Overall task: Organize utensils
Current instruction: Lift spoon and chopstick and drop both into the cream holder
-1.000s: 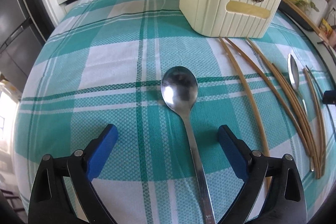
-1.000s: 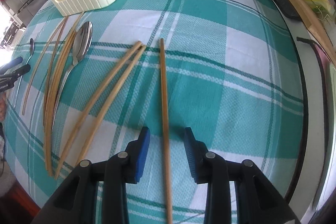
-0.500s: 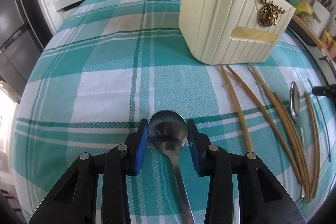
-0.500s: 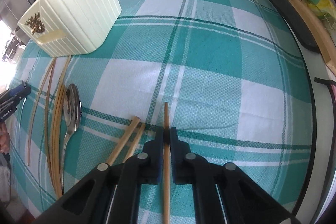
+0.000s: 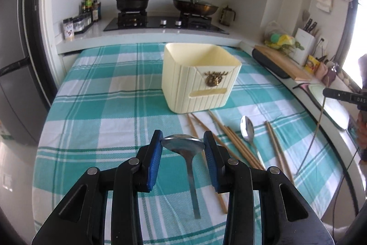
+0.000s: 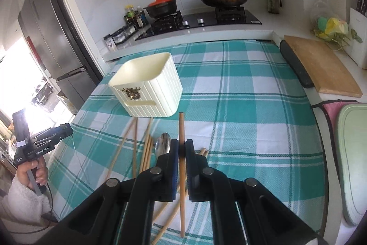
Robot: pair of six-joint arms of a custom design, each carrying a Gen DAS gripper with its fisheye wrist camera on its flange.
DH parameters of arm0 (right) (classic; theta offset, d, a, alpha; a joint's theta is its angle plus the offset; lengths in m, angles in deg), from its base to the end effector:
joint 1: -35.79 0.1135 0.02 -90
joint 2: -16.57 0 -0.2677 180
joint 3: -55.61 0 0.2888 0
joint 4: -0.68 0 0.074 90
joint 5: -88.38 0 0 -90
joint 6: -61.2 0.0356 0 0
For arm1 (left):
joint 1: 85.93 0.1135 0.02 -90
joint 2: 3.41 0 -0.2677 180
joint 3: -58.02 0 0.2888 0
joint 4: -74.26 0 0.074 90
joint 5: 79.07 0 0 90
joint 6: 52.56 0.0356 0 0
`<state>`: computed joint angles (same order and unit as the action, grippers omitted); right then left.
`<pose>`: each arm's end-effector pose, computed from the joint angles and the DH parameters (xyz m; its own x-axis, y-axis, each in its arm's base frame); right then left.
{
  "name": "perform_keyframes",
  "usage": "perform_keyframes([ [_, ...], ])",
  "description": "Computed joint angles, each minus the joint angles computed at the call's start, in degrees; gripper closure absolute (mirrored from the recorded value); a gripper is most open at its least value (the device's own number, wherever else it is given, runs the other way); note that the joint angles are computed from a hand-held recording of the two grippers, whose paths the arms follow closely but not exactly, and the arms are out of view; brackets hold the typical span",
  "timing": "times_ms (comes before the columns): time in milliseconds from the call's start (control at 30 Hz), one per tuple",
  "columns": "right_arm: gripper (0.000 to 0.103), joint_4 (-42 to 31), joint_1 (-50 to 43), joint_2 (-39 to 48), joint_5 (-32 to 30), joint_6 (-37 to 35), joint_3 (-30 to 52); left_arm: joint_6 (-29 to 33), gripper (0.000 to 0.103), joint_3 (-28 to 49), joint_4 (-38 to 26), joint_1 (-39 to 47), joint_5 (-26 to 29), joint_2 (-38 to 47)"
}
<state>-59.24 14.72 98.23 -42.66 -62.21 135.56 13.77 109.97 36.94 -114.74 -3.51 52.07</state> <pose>0.3049 -0.0924 0.2810 -0.6744 -0.1852 -0.7148 -0.4688 0.8553 0.2206 0.2133 -0.1072 0.2453 -0.6459 -0.0885 -0.7583 0.0460 0.9870 -0.1543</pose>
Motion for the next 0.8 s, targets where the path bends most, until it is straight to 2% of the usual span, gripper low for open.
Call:
perform_keyframes([
  [133, 0.097, 0.2, -1.7, -7.5, -3.4, -0.4, -3.5, -0.2, 0.067, 0.4, -1.0, -2.2, -1.7, -2.7],
  [333, 0.097, 3.4, -1.2, -11.8, -5.1, 3.5, -4.5, -0.1, 0.067, 1.5, -1.2, -1.7, -1.1, -3.6],
  [567, 0.097, 7.2, 2.1, -9.9, -4.1, 9.6, -0.2, 1.6, 0.067, 5.9, -3.2, 0.9, 2.1, -3.7],
  [800, 0.097, 11.2, 8.2, -3.9, -1.6, 17.3, 8.1, 5.1, 0.067, 17.4, -4.3, 7.4, 8.1, 1.0],
])
